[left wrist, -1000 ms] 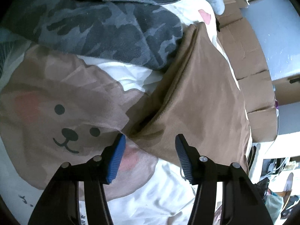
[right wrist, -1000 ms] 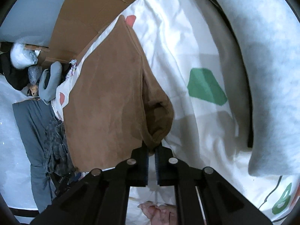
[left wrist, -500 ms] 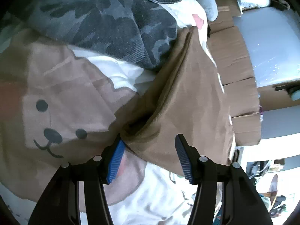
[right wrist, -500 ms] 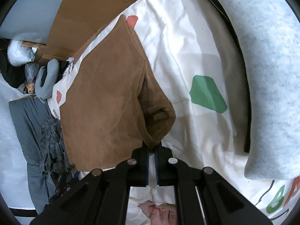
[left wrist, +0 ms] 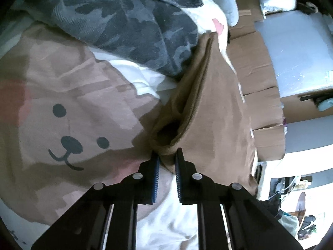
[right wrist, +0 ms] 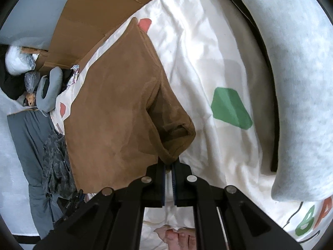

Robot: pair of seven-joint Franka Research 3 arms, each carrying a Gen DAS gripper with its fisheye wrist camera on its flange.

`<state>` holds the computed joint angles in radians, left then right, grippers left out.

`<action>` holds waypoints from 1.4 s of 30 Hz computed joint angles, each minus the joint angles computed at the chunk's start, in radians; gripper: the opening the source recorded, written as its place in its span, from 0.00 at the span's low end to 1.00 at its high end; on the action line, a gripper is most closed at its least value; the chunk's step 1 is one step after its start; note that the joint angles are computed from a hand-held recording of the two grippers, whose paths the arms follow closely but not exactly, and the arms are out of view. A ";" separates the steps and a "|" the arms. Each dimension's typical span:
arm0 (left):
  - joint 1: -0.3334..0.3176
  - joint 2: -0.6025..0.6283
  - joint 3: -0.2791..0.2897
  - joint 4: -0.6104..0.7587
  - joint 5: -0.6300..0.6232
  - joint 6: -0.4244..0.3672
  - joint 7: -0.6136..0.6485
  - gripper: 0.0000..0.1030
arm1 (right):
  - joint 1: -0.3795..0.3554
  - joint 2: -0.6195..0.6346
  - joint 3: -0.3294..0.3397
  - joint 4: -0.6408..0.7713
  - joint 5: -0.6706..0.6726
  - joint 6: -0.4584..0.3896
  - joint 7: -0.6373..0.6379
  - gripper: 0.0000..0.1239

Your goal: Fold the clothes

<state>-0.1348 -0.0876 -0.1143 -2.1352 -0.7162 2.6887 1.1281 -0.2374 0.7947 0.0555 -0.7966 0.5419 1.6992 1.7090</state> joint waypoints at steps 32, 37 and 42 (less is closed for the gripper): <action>0.031 0.042 -0.001 0.049 -0.152 -0.059 0.219 0.42 | -0.020 -0.163 -0.020 -0.375 0.185 0.157 -0.072 0.36; 0.038 0.045 -0.008 0.054 -0.160 -0.060 0.256 0.42 | -0.019 -0.181 -0.018 -0.422 0.217 0.217 -0.095 0.36; 0.048 0.037 -0.004 0.054 -0.106 -0.089 0.209 0.16 | -0.018 -0.201 -0.022 -0.458 0.232 0.247 -0.120 0.25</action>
